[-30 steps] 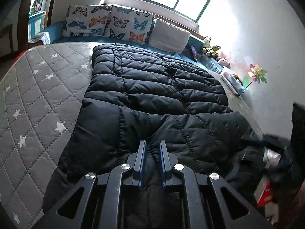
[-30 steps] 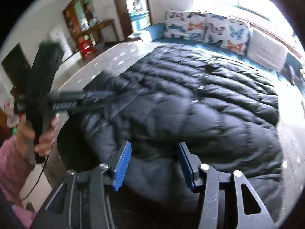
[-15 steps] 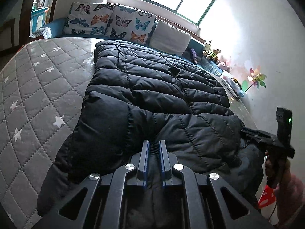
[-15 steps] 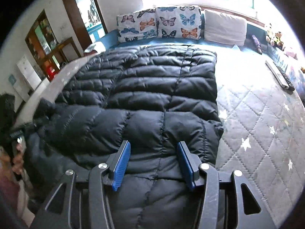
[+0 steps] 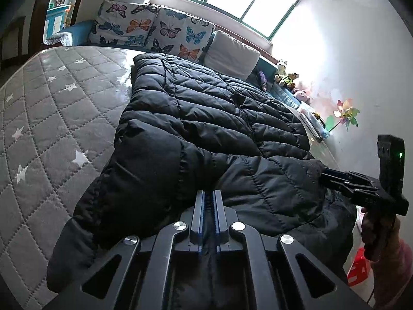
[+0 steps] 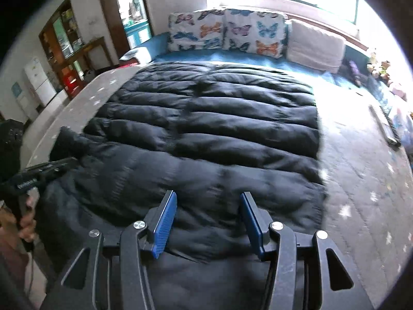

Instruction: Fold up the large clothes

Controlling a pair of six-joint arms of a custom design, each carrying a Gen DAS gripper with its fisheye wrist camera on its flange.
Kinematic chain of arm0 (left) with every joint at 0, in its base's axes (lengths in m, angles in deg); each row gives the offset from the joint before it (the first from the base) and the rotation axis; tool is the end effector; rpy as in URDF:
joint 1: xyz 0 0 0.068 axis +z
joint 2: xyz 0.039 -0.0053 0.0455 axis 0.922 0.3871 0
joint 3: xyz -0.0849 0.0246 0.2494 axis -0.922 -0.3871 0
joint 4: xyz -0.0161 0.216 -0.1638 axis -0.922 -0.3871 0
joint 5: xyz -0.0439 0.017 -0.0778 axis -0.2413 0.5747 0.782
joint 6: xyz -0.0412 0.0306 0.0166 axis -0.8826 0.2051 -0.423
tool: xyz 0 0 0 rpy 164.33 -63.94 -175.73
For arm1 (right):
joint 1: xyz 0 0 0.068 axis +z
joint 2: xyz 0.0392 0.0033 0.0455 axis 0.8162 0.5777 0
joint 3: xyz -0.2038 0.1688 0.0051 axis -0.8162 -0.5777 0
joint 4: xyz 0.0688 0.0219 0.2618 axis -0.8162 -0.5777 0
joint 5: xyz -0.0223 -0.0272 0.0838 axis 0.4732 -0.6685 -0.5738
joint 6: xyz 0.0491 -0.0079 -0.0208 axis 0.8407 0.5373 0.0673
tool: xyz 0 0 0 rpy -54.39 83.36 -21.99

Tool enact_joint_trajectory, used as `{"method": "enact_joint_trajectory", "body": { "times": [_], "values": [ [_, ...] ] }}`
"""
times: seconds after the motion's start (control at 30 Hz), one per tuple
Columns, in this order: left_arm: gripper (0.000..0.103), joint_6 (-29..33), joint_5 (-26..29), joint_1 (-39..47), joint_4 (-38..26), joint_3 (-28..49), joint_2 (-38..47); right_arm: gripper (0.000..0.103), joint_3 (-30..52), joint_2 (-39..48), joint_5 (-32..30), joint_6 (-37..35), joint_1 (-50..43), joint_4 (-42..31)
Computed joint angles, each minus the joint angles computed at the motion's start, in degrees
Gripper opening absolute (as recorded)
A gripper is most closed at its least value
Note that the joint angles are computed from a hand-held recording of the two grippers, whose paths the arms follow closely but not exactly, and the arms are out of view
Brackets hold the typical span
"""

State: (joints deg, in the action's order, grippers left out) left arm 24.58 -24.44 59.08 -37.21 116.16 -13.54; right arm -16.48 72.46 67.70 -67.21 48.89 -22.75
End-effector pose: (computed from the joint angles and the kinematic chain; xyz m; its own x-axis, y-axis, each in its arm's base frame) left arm 0.2307 -0.0469 0.2089 -0.8146 -0.0974 -0.5718 0.2009 0.8774 -0.4357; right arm 0.2689 -0.0166 0.2514 -0.7713 -0.2130 -0.5998 -0.3182 0.9452 0.0735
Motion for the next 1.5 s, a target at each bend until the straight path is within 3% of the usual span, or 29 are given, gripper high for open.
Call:
{"method": "enact_joint_trajectory", "body": {
  "times": [0.33,0.53,0.77,1.0,1.13,1.4,1.5],
  "values": [
    [0.008,-0.28,0.59,0.56,1.73,-2.06,-1.47,0.058,-0.75,3.02,14.88,4.97,13.35,3.44],
    [0.007,-0.32,0.34,0.54,1.25,-1.72,-1.13,0.058,-1.78,2.78,16.34,3.62,16.16,4.14],
    [0.007,1.39,6.56,4.82,-5.17,1.56,-1.08,0.058,0.76,-4.10,4.71,-1.54,6.25,-6.51],
    [0.008,7.12,4.71,6.00,-14.00,2.44,-10.99,0.058,-0.63,-10.21,-3.63,-14.49,-8.63,-15.13],
    [0.008,9.31,4.32,5.78,-13.85,0.18,-10.53,0.058,-4.22,-9.32,-4.54,-15.86,-10.57,-12.62],
    [0.005,9.83,11.17,11.24,-10.23,-4.07,-6.86,0.059,-13.12,-10.14,-8.91,-15.92,-13.07,-3.19],
    [0.004,9.00,10.09,10.45,-10.98,-3.28,-6.47,0.059,-13.45,-10.82,-9.64,-16.72,-13.63,-2.98]
  ]
}}
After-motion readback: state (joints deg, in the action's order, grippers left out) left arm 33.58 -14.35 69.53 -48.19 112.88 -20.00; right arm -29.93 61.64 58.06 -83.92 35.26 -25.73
